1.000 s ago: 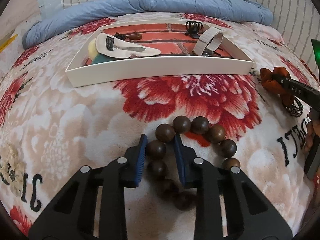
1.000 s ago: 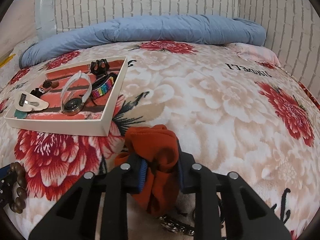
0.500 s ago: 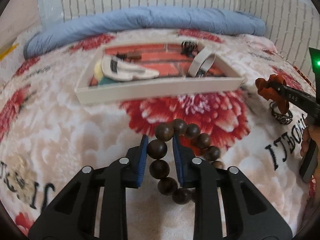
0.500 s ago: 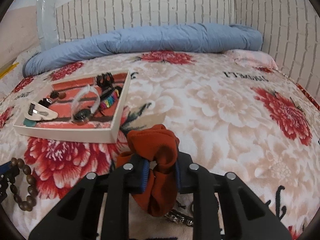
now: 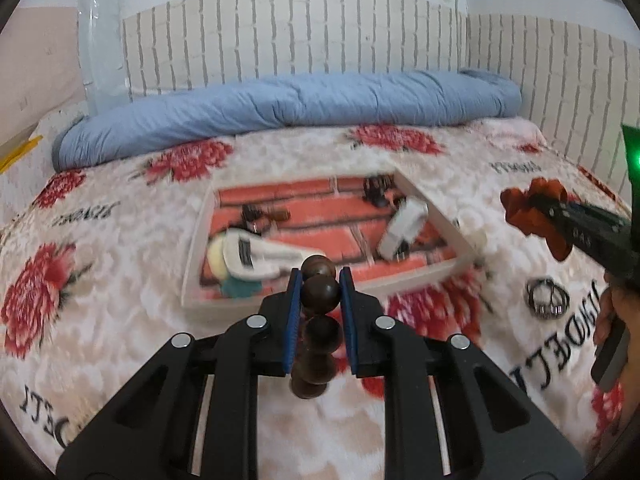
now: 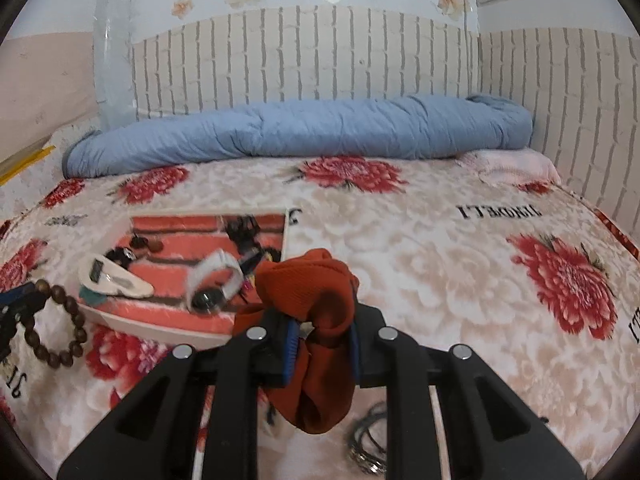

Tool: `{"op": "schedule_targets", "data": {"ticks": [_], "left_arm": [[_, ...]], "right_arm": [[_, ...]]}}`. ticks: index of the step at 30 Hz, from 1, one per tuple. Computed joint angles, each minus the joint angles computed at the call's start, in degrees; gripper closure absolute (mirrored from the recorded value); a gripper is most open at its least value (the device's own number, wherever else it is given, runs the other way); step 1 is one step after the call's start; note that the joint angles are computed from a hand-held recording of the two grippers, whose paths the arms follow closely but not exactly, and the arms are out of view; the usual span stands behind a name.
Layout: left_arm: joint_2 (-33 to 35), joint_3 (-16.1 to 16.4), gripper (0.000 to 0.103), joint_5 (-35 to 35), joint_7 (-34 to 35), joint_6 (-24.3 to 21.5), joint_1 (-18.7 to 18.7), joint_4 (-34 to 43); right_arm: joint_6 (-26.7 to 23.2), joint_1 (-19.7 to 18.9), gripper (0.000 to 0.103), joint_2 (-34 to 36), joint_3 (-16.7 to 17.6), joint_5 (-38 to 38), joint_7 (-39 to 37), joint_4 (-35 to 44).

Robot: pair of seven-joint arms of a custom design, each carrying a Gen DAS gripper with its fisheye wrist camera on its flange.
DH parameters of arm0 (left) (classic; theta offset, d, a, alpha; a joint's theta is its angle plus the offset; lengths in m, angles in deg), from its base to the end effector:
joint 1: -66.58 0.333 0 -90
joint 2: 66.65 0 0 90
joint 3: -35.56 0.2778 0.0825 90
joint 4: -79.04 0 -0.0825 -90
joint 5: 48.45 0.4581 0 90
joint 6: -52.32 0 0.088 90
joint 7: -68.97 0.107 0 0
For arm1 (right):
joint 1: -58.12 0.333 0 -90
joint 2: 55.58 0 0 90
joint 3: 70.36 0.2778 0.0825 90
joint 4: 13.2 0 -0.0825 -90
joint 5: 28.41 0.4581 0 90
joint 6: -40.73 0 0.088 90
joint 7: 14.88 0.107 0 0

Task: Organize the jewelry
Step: 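Carry the bracelet in the left tool and the scrunchie in the right tool to the tray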

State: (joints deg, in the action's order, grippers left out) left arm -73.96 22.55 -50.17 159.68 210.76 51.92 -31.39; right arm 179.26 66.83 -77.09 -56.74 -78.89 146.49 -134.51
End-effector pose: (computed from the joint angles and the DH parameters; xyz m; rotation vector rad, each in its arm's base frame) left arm 0.5734 -0.3067 0.6047 -1.2497 2.0743 -1.0753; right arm 0.5320 0.2287 0.5922 -1.3181 1.8914 -1.0660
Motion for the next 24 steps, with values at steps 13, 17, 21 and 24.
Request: {"op": "schedule_targets", "data": {"ticks": [13,17,21,24], "left_arm": [[15.08,-0.27,0.085,-1.85,2.11,-1.39,0.26,17.52],[18.57,-0.33,0.085,-2.21,2.25,-2.17,0.82,19.77],[21.16,0.44,0.085,0.39,0.54,-3.29,0.84,21.76],[22.66,0.56,0.085,0.29,0.04,-4.63,1.41,23.21]], "right_arm": [[2.52,3.38,0.082,13.53,-3.04,-0.53,-1.11,12.18],[2.43,5.26,0.082,16.44,-4.86,0.93,-2.81,13.59],[1.48,6.67,0.082,18.46,-6.07,2.42,-4.24,14.84],[0.96,7.55,0.082,19.82,-6.73,2.05,-4.21,15.83]]}}
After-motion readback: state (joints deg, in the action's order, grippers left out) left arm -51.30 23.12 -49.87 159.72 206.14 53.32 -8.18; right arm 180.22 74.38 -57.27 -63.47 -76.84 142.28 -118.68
